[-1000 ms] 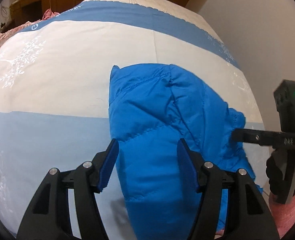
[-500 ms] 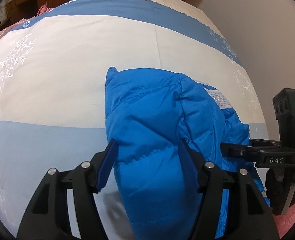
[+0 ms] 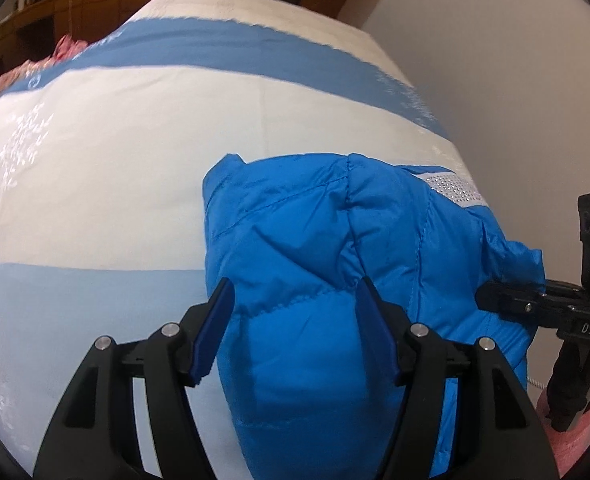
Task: Fold large clothes
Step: 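Grasp the other side with the right gripper and fold it over the bundle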
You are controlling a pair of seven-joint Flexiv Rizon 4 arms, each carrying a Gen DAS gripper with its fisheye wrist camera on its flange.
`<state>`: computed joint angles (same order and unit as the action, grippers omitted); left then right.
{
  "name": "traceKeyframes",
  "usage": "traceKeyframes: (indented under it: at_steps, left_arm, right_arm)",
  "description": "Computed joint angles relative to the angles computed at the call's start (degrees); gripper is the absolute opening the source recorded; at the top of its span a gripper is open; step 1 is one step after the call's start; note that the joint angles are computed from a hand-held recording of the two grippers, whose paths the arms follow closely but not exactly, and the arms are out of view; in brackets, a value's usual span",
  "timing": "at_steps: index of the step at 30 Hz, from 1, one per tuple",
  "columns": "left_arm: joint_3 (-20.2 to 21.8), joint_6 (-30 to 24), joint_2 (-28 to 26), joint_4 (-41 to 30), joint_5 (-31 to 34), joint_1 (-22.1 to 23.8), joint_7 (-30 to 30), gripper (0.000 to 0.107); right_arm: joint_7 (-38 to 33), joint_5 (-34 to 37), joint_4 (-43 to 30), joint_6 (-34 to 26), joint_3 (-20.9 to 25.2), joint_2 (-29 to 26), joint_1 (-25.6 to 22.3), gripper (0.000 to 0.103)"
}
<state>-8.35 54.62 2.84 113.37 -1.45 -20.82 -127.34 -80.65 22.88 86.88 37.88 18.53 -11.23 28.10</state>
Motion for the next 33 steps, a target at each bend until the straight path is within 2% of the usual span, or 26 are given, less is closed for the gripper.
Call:
traceKeyframes:
  at_steps: [4,10,15,18,22,25,28,29,31,33]
  left_arm:
    - [-1.7,-1.6,-1.7,-3.1,1.4,-1.1,0.1,0.062]
    - [-2.2,-4.9,-5.4,-5.8,2.3,-3.4,-0.6,0.062]
    - [-1.6,-5.9,-8.1,-7.3,6.3,-5.1,-2.5,0.066]
    - [-1.3,-6.3,-9.0,-8.2,8.4,-5.9,-4.1,0.066]
    - [-0.8,-4.6,-10.1,-8.0,9.6,-6.6,-5.3,0.067]
    - [-0.5,-4.8,-10.8,-8.6,10.5,-7.2,-7.2,0.069]
    - [-0.3,-5.6,-9.5,-8.2,8.3,-7.0,-6.4,0.068]
    - [-0.2,-6.0,-8.9,-8.1,8.2,-6.9,-6.6,0.068]
    - [0.0,-7.6,-6.4,-7.4,9.4,-6.9,-8.1,0.068]
    - [-0.3,-9.7,-4.3,-6.8,10.3,-6.6,-8.9,0.068]
  right_arm:
    - [1.0,-0.9,2.9,0.0,-0.6,2.7,-0.8,0.016]
    - [4.0,-0.1,5.7,0.3,-1.6,1.7,-2.0,0.016]
    - [4.6,2.9,7.4,2.5,-1.2,-1.1,-3.1,0.021]
    - [2.9,7.1,8.0,4.2,-0.5,-2.6,-4.6,0.024]
    - [0.4,10.2,8.9,7.1,0.4,-4.2,-5.4,0.026]
    - [0.1,12.8,8.6,7.2,1.1,-4.6,-6.3,0.028]
    - [4.4,6.9,9.8,7.4,0.0,-2.2,-4.5,0.039]
    - [7.2,2.4,11.0,8.3,-0.7,-0.7,-3.1,0.045]
    - [10.2,-4.8,12.7,9.5,-1.3,2.3,-1.5,0.045]
    - [7.0,-3.7,11.2,8.8,-0.2,4.0,-1.4,0.045]
